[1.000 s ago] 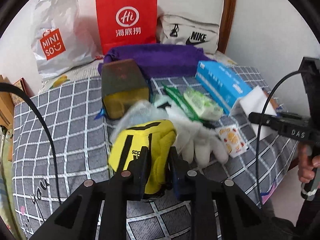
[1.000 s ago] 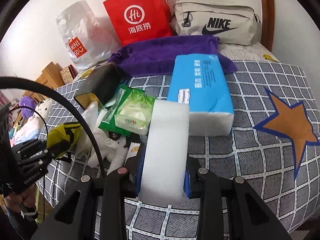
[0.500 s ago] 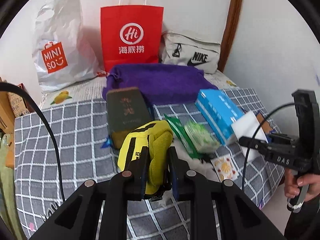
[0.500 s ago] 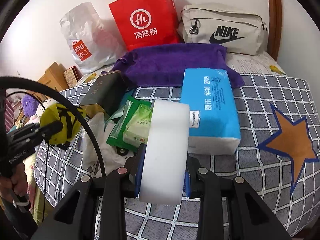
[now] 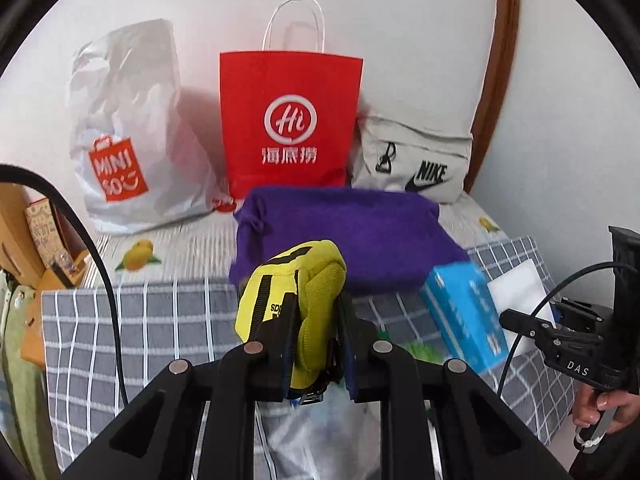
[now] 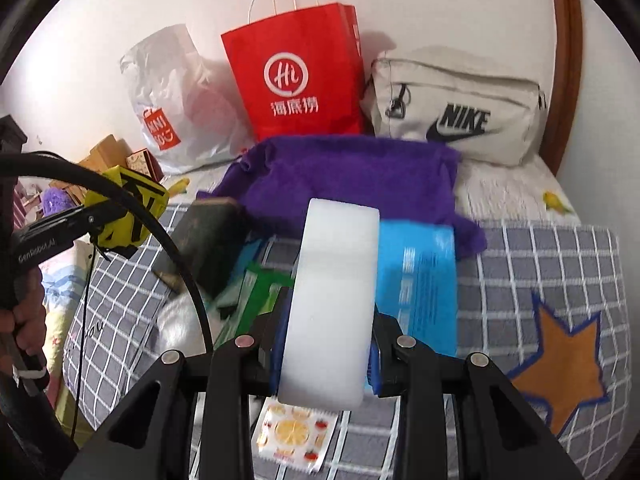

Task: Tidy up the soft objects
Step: 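Carry the yellow pouch and white block onto the purple towel and open both tools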

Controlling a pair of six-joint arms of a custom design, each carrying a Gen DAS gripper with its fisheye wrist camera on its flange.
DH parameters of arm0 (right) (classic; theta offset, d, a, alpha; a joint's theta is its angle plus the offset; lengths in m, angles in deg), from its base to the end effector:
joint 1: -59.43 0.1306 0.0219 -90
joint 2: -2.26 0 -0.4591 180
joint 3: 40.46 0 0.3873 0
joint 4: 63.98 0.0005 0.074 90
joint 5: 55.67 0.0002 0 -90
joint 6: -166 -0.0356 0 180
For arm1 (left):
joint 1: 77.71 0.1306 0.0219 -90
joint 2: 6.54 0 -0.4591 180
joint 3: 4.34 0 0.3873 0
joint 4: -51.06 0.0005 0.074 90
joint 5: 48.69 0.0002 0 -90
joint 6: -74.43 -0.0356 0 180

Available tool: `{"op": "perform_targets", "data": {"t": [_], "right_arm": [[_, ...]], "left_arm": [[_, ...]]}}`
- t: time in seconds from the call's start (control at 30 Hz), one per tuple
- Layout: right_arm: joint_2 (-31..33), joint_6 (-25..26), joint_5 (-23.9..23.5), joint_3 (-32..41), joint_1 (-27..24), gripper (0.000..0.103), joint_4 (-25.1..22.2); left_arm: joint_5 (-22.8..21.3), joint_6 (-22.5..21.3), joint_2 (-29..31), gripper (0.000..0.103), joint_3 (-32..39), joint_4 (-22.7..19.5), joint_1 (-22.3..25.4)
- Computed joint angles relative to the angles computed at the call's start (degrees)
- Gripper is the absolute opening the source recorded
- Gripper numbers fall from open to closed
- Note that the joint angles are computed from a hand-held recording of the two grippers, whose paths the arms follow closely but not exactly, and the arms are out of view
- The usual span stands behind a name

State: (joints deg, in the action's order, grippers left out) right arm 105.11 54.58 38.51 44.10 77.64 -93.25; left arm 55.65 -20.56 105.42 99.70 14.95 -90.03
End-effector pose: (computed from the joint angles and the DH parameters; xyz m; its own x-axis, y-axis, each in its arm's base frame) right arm 0.5381 0.1738 0.3757 -0.7494 0.1369 -0.6479 0.0094 0.9805 0.1964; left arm 0.6380 -0.1489 0.4275 -0.6433 0.2268 -0.7312 0.4383 0.8922 -0.1090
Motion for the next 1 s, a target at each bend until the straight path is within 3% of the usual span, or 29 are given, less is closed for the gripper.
{"op": "perform_targets", "data": {"t": [0.47,0.83,1.0], "right_arm": [[9.2,4.0,-0.5,13.7,-4.8,0.032,-4.7],[18.1,6.7,-1.6,26.8,-8.3,0.032,-11.1],[23.1,8.1,-2.5,34.7,-9.3,0.032,-15.7]], "left_arm": [[-1.6,-0.9,13.4,0.019,21.6,-8.9,-1.2],[-1.3,-1.6,26.0,0.019,42.0,-20.1,-2.3],[-2.1,-1.8,33.5,0.019,55.5,-28.2,-2.7]]}}
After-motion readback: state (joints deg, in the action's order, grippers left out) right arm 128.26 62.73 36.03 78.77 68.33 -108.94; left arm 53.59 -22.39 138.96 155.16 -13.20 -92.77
